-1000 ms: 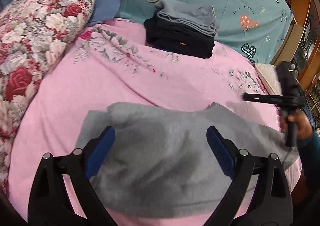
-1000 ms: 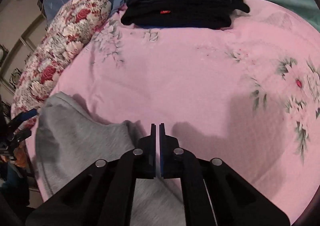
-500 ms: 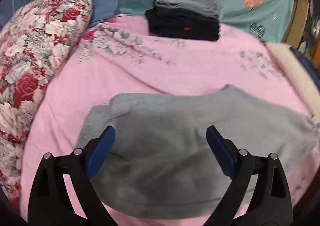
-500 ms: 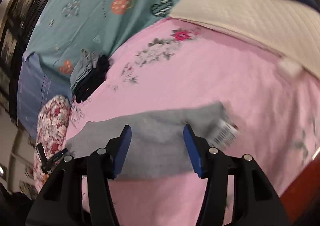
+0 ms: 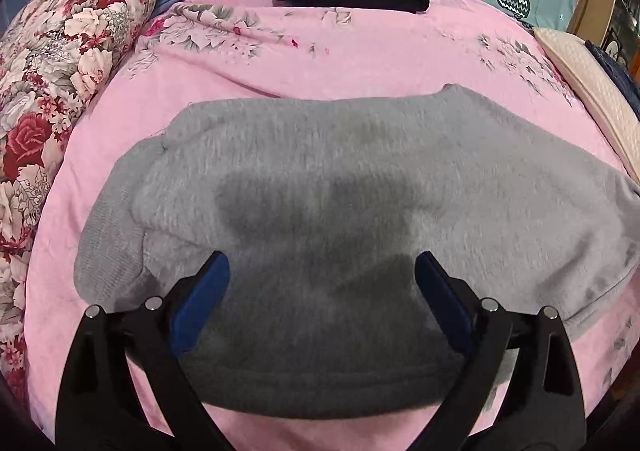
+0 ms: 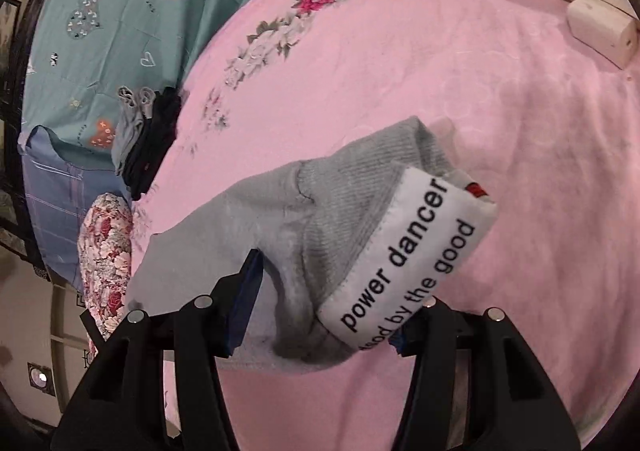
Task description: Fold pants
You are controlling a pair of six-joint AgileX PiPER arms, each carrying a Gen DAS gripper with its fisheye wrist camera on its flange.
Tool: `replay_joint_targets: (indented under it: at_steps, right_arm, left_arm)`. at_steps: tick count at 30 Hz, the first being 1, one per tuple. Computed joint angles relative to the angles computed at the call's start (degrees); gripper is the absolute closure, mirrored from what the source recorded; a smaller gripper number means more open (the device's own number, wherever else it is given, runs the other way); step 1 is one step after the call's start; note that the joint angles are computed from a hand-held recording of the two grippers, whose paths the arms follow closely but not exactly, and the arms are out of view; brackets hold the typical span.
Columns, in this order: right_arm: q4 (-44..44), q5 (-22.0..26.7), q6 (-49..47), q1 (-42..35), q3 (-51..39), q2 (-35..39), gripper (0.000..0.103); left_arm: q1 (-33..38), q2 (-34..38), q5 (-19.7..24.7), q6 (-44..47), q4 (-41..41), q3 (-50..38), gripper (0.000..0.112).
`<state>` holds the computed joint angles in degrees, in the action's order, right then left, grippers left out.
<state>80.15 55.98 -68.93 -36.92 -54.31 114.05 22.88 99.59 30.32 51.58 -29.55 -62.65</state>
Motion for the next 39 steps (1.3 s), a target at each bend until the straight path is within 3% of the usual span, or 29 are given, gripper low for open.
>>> replay_joint_targets:
  at_steps: [2,4,6,10,14,19,23,24,26,28,29,31,34,36,39]
  right_arm:
    - [2.4,0.3,-4.6,-0.7,1.6,0.1,0.055]
    - [6.3,2.1,-9.4,-2.6,4.3,0.7,0.069]
    - [9.5,3.6,-12.6,-3.8,6.4,1.2,0.073]
    - [13.5,2.8,-13.2,-2.5,8.8,-3.6,0.076]
    - [12.3,0.1,-9.1,2.6,6.7,-13.5,0.077]
    - [5.2,-11.3,-2.9,20.7,-2.1,-21.2,0.077]
    - [-11.7,-25.7,7.4,41.5,-12.0,-16.8,0.077]
    - [-17.4,-26.6,12.2,45.4,-14.8,-14.0,0.073]
    - [-28.9,-21.4,23.3,51.2,-23.3,-5.4,0.064]
    - [-34.9,-18.1,28.5,55.0,-27.5,-1.5,0.038]
    - [-36.3,-19.9,27.9,56.4,-26.7,-2.7,0.035]
    - [-32.1,-19.4,23.0,56.2,-25.6,-4.8,0.034]
    - [-22.0,-13.4,17.5,52.7,-25.5,-6.6,0.031]
    - [-26.6,-13.7,20.4,53.8,-26.4,-4.8,0.027]
    - [-43.1,-20.1,31.7,58.4,-25.8,-3.7,0.028]
  left_arm:
    - [1.4,-0.1,1.8,2.4,-2.6,-0.7,0.016]
    - [3.3,-0.3,4.2,5.7,-6.7,-1.3,0.016]
    - [5.4,-1.4,6.2,9.5,-10.9,-1.1,0.016]
    - [10.8,-4.3,10.1,18.4,-19.6,0.1,0.016]
    - [16.2,-5.1,14.6,23.4,-25.2,0.2,0.016]
    - [19.8,-4.0,16.6,25.1,-26.8,0.1,0.016]
    - [22.3,-3.0,18.3,25.1,-27.2,-0.1,0.016]
    - [22.8,-2.8,18.8,25.0,-27.1,-0.2,0.016]
    - [24.1,-2.6,19.9,25.0,-27.0,-0.3,0.016]
    - [25.6,-2.2,21.4,24.8,-27.1,-0.7,0.016]
    - [26.2,-1.8,22.2,24.3,-27.2,-1.3,0.016]
    - [27.1,-0.6,23.8,22.8,-27.3,-2.5,0.016]
    - [27.6,1.2,25.5,19.6,-26.5,-4.2,0.016]
    - [27.6,1.6,25.6,18.0,-25.4,-4.4,0.016]
    - [28.0,1.4,25.7,16.7,-24.3,-4.1,0.016]
